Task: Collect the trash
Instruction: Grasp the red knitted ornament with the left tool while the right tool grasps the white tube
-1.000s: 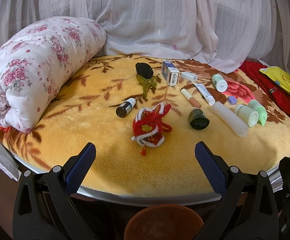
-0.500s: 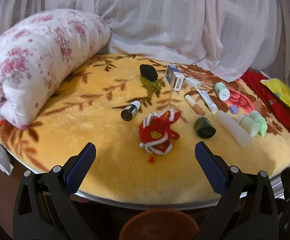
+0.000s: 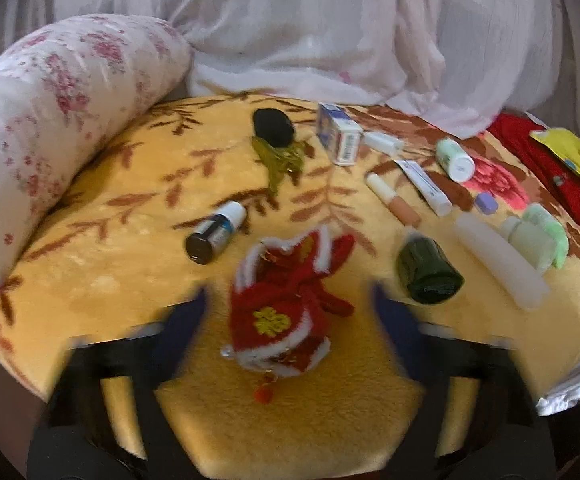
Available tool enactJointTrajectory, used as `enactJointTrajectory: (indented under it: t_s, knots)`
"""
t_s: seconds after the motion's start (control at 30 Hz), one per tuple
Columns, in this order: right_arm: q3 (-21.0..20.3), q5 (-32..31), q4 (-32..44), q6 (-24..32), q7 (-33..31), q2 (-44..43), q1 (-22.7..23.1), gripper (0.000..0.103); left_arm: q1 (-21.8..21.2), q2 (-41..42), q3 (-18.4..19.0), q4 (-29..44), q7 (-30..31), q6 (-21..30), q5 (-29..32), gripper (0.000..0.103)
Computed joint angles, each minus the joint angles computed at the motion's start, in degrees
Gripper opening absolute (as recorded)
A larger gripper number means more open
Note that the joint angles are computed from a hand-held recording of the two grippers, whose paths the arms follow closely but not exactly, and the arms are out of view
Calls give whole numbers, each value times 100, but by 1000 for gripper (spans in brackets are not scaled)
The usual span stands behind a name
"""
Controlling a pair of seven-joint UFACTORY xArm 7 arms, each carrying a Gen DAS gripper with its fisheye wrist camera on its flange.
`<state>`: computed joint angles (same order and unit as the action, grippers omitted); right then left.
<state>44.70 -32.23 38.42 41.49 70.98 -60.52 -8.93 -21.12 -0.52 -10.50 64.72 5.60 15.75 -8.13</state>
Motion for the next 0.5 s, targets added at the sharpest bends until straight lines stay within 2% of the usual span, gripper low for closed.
enactJointTrajectory:
  t_s: [0.07,0.1,0.17,0.23,0.37,0.5]
  knots:
    - [-17,1,4,-21,-12,50,1,98,23,16,17,-53,7,-95,19,32]
    - [-12,-13,33,-45,-31,107,-19,98,20,-8,26,-82,296,-131,-312,27]
    - [1,-58,117,-89,-91,238,-78,98,13,-111,74,-130,925,-81,-1067,23]
    - [-13,-128,204,-255,-144,430,-164,98,-2,-256,143,-210,1361,-15,-1612,22]
    - [-99,-221,387,-681,-276,1046,-324,98,-77,-508,211,-483,1652,-126,-1852,22]
    - [-88,-331,730,-651,-376,1886,-500,98,-226,-653,333,-626,1989,-140,-2164,22]
